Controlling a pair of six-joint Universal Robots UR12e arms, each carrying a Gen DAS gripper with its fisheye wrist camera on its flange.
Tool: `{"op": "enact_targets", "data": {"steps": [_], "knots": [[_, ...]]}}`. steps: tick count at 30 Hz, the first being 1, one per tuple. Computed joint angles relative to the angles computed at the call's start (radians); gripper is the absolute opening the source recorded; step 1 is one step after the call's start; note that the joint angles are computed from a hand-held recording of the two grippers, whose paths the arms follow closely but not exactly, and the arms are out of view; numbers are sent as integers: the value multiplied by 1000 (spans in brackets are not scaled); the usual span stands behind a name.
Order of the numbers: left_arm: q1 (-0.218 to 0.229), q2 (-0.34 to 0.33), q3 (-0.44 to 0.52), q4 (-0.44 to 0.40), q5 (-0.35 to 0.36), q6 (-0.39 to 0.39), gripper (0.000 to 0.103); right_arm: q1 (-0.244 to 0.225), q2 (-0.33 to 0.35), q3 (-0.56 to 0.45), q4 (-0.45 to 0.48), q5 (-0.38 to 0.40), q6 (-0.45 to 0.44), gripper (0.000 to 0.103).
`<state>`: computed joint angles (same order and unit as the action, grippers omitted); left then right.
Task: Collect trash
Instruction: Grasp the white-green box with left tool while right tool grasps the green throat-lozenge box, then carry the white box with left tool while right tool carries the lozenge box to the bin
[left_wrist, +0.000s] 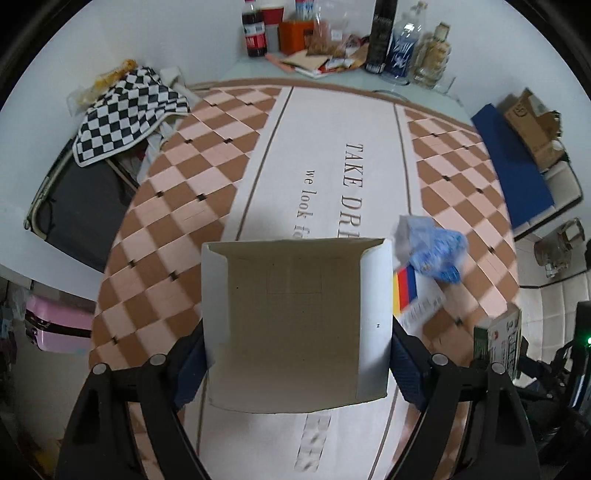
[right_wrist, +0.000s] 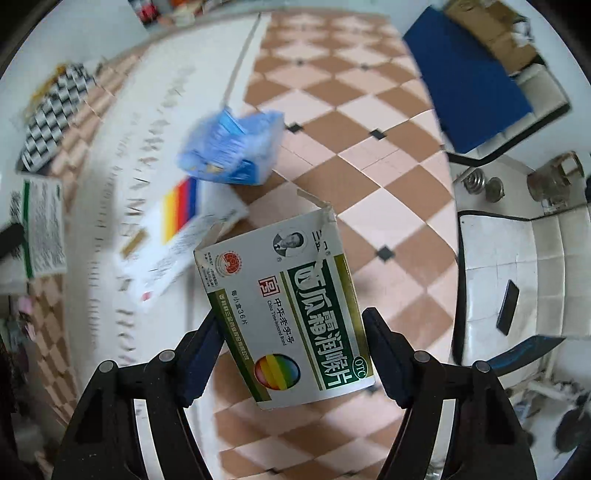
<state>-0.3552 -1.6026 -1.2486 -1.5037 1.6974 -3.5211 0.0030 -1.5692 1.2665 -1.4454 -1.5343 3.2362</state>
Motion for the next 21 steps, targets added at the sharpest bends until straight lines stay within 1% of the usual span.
{"op": "enact_targets", "data": {"steps": [2, 4, 6, 7, 8, 9, 10, 12, 13, 14, 17, 18, 19, 21], "knots": [[-5, 47, -35, 18, 8, 12, 83, 18, -49, 32, -50, -5, 34, 76], [-12, 97, -70, 33, 13, 22, 83, 50, -79, 39, -86, -27, 78, 76], [-20, 141, -100, 45, 11, 28, 83, 82, -122, 53, -106, -36, 139, 76], [-22, 175, -125, 51, 5, 34, 83, 92, -151, 71, -117, -35, 165, 76], [-26, 196, -138, 50, 2, 38, 83, 107, -176, 84, -122, -35, 192, 76], [-29, 226, -159, 54, -4, 45, 83, 128, -195, 88, -121, -42, 225, 76], [-33, 252, -177, 56, -8, 53, 83, 155, -216, 90, -118, -49, 266, 76], [-40, 309, -215, 56, -16, 67, 83, 195, -275, 117, -112, -47, 332, 76], [-43, 339, -234, 53, -23, 72, 83, 217, -293, 125, -111, -54, 361, 76], [-48, 357, -242, 33, -27, 61, 83, 253, -316, 135, -107, -66, 400, 76], [-52, 431, -289, -10, -59, 71, 83, 358, -376, 175, -85, -102, 518, 76], [-54, 455, -306, -28, -67, 74, 83, 381, -392, 190, -78, -102, 544, 76], [-57, 471, -317, -45, -70, 71, 83, 425, -411, 205, -60, -108, 598, 76], [-64, 513, -354, -76, -86, 69, 83, 470, -438, 236, -40, -100, 652, 76]]}}
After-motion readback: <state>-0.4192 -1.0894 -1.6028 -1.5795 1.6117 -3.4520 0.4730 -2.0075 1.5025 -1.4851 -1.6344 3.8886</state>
